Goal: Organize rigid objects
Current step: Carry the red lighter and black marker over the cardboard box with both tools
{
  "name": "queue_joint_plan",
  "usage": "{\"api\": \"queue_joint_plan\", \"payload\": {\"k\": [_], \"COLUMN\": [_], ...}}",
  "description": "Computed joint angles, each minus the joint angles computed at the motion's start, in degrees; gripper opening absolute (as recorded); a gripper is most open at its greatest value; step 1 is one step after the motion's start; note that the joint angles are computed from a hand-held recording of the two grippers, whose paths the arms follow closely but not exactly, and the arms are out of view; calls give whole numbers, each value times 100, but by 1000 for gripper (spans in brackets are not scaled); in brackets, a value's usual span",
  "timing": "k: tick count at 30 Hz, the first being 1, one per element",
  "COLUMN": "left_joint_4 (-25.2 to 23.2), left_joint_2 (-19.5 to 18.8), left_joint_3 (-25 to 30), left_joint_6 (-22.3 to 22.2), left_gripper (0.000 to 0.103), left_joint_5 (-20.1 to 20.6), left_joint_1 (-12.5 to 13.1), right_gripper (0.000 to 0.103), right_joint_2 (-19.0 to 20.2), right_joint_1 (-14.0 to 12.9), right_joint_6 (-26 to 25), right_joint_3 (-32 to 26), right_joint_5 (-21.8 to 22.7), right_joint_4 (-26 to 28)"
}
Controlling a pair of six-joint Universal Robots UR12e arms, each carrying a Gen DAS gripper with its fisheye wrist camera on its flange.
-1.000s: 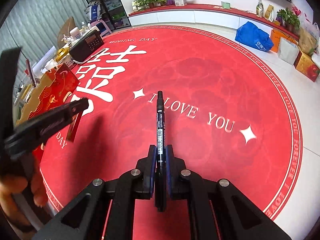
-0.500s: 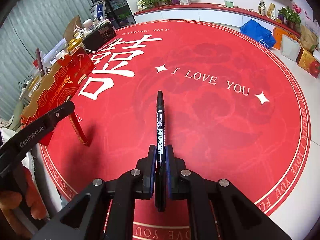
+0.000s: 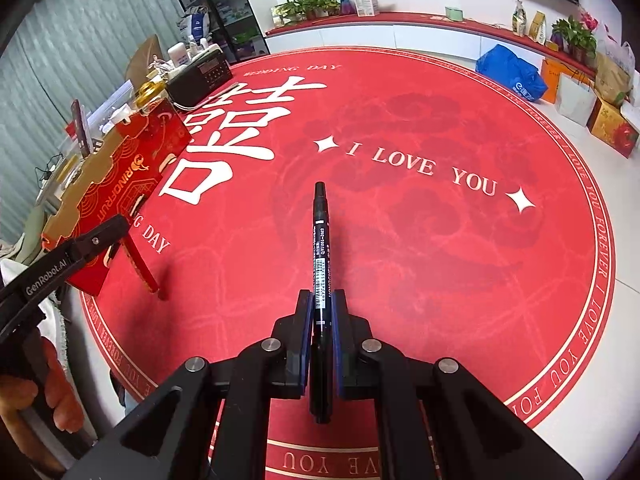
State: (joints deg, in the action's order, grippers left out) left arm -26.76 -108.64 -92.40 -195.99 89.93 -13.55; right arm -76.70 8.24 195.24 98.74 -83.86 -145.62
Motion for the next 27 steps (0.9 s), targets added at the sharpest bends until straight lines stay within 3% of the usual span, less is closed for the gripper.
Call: {"api": "queue_joint_plan", "payload": {"k": [14,27], "left_joint_4": [398,506], "left_joint_2": [159,261], "left_joint_3": [89,268], "left_joint_6": [200,117], "left_gripper": [21,21], "left_joint_5": [318,951], "left_joint_1": [-2,329], "right_gripper": [10,10], "right_joint_2": [148,841], "right_joint_1": [111,531], "right_joint_6": [-275,-1241], "right_joint_3": [-453,-1802], "right_joint_5": [93,613], "right_joint_4": [-180,186]}}
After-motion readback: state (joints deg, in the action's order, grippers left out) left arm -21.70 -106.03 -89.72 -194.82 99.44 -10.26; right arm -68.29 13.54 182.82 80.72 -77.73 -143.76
